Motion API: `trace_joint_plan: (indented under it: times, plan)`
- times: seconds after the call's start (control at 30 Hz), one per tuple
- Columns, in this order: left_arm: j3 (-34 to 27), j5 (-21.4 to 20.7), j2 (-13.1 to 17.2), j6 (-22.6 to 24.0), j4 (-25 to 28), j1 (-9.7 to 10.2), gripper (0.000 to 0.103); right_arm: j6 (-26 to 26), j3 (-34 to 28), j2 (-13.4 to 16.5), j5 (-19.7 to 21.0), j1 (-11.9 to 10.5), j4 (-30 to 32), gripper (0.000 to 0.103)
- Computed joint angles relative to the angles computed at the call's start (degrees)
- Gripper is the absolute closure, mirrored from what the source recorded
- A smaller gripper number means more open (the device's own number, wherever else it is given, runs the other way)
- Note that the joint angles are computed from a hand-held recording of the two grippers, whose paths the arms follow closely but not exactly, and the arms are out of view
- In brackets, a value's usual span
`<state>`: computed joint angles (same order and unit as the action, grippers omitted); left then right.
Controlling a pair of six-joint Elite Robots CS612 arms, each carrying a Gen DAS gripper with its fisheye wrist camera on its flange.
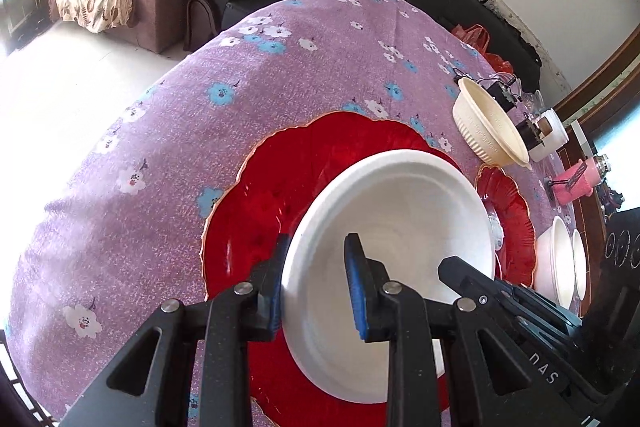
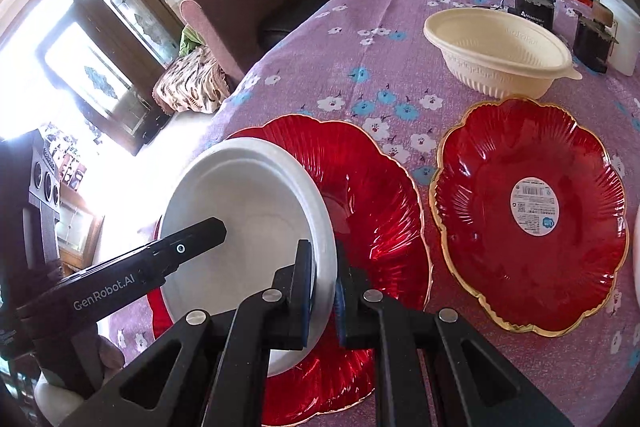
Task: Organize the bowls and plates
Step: 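Lower the white bowl onto the red plate and open both grippers, then move both grippers to a second white paper bowl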
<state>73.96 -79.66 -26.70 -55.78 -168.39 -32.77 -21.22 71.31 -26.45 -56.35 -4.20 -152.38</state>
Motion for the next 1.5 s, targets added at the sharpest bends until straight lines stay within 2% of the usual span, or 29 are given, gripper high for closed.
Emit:
trace_joint_plan:
  times: [0.1,0.2,0.33,0.37,0.47,0.57,0.67,0.77,0.83,0.93,1.07,1.23,1.4,1.5]
  plan:
    - [0.01,1.24,-0.03,0.02,0.34,-0.19,0.074,-0.14,0.00,0.06,-0.17,0.19,0.10,0.091]
    - [-0.05,1.57,0.01,0.35,-0.05,-0.30,0.062,0.08,0.29,0.07,-0.17,0.32,-0.33,0.090]
    - [0.82,1.60,-0.05,0.04,-3.58,-0.38,0.043,1.03,0.55,0.30,1.62,0.10,-1.30,0.089]
    - [1.10,1.84,-0.15,-0.22,-4.25,-0.45,0.038,0.62,0.79,0.26,2.22,0.06,-2.17,0.086]
    - [2.45,2.55,-0.80,-0.77,-6.32,-0.62,0.036,1.21,1.89,-0.01,1.84,0.07,-6.78,0.070]
    - [4.06,6.09,-1.96,-0.57,-7.02,-1.43,0.033,2.07,3.17,-0.52,2.07,-0.24,-10.86,0.064]
    - [5.75,13.04,-3.78,0.05,-4.92,-3.08,0.026,2.39,4.85,-1.52,3.10,-0.92,-13.22,0.064]
    - [7.43,18.66,-5.16,2.78,-6.61,-4.92,0.020,2.24,7.08,-2.67,4.20,-1.87,-16.13,0.064]
    - [8.20,21.00,-5.82,5.44,-9.03,-6.22,0.016,1.96,9.01,-3.52,4.63,-2.68,-18.55,0.060]
    - [7.97,22.04,-6.13,9.93,-11.62,-7.83,0.014,1.30,12.05,-4.81,4.94,-4.29,-22.07,0.057]
    - [5.82,19.38,-5.64,14.97,-11.89,-9.15,0.013,1.57,15.27,-6.16,4.69,-7.32,-25.22,0.056]
    - [0.89,12.94,-3.74,17.35,-7.99,-9.72,0.013,4.72,17.28,-6.97,2.82,-11.81,-29.14,0.052]
    - [-5.68,7.06,-0.57,18.60,-3.03,-9.79,0.013,12.73,15.93,-5.91,-0.84,-16.51,-33.43,0.046]
    - [-10.83,5.05,1.93,19.64,-0.16,-9.61,0.013,19.03,13.76,-4.62,-0.58,-18.70,-33.06,0.046]
